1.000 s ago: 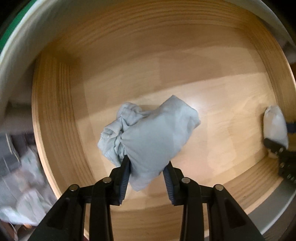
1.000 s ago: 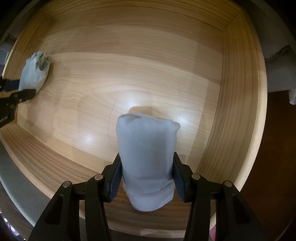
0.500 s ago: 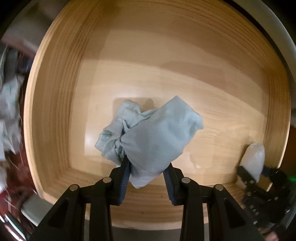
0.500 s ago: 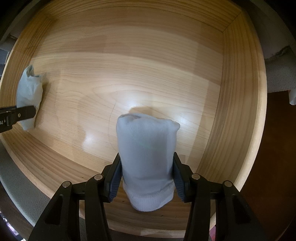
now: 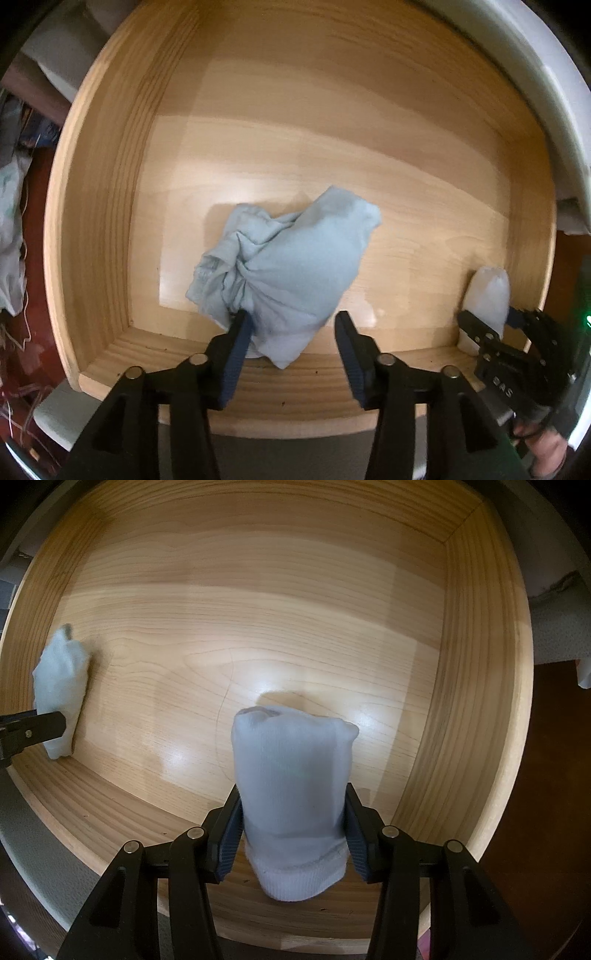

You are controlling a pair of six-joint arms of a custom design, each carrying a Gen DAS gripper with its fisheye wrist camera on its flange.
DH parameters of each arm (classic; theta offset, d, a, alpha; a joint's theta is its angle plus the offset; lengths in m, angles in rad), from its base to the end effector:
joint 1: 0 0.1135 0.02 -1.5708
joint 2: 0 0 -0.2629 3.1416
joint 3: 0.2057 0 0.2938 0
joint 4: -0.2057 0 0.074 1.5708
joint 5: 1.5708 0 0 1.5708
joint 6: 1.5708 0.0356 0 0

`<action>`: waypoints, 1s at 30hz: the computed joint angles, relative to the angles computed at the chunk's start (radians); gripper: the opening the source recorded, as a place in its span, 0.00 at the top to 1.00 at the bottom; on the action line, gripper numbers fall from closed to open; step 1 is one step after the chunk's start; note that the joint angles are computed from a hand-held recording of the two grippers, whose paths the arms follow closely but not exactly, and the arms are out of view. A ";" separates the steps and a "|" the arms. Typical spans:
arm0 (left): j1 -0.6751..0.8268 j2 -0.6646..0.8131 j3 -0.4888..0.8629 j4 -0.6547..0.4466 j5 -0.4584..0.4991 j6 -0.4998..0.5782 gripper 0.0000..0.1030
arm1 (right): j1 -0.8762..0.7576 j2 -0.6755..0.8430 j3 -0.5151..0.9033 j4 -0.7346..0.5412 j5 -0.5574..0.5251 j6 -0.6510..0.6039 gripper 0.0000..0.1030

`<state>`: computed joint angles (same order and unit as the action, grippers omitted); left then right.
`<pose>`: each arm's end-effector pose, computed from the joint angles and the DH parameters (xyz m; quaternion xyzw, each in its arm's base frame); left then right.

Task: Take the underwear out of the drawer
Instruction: 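Lift the pale blue garment off the drawer floor with the left tool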

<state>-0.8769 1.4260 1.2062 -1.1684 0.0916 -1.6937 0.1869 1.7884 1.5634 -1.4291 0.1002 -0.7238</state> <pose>0.1866 -0.2294 0.2619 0.3912 -0.9146 0.1002 0.0181 0.3558 0.0637 0.2555 0.4407 -0.8953 0.0372 0.0534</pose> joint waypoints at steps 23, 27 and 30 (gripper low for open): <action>0.094 0.243 0.123 -0.049 -0.015 0.318 0.21 | -0.001 0.011 0.021 -0.010 -0.002 0.000 0.55; 0.114 0.254 0.114 -0.027 0.012 0.307 0.21 | 0.000 0.011 0.022 -0.011 0.000 0.002 0.55; 0.117 0.257 0.114 -0.025 0.018 0.292 0.20 | 0.001 0.015 0.027 -0.014 0.001 -0.001 0.55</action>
